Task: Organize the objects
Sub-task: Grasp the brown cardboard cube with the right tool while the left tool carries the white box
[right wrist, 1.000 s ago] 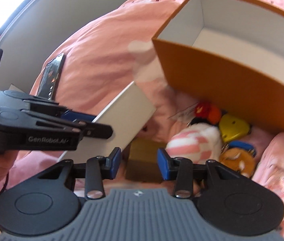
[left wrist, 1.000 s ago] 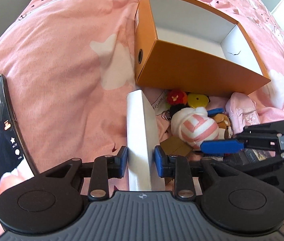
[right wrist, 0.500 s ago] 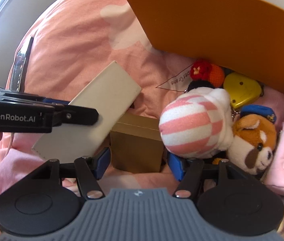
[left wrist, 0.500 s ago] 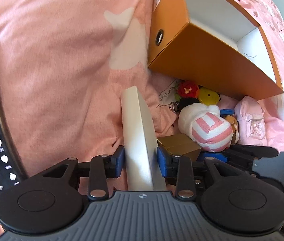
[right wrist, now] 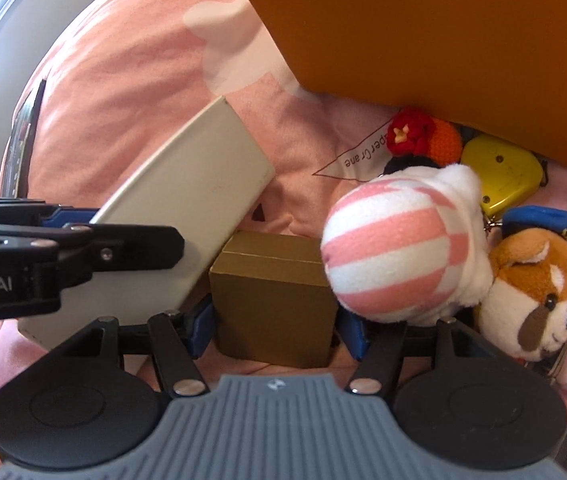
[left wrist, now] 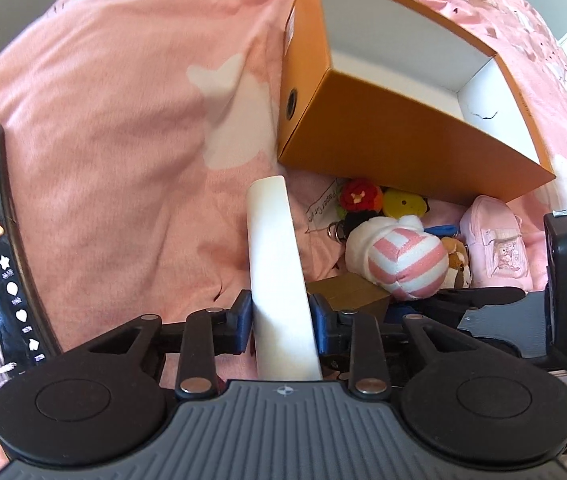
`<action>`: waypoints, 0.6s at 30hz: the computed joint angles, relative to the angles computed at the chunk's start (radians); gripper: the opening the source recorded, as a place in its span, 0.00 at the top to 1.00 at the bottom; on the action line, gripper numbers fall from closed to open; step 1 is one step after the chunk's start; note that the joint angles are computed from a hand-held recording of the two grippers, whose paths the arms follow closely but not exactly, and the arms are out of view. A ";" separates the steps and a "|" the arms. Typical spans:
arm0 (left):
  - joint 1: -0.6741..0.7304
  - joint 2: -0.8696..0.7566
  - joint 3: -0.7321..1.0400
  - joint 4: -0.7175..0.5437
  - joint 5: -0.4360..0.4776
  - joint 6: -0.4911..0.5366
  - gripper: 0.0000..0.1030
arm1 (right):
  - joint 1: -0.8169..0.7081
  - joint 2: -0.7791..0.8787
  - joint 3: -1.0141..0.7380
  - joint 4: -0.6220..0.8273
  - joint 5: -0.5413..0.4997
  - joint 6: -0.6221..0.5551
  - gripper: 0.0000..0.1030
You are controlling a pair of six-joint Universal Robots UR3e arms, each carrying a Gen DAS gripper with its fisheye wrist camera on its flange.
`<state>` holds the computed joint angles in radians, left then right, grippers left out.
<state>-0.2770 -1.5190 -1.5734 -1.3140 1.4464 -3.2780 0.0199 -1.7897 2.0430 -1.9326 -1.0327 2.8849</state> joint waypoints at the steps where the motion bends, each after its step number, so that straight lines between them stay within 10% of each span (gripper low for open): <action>1: -0.014 0.009 -0.001 0.016 0.016 -0.004 0.67 | -0.007 -0.020 0.000 0.013 0.003 -0.008 0.38; 18: -0.158 -0.062 0.174 0.294 0.056 -0.003 0.68 | -0.470 -0.358 -0.320 0.604 0.200 -0.436 0.38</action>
<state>-0.4346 -1.5806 -1.3992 -1.0196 1.5029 -3.2809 -0.4505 -2.1472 1.7234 -1.3291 -0.8327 2.4491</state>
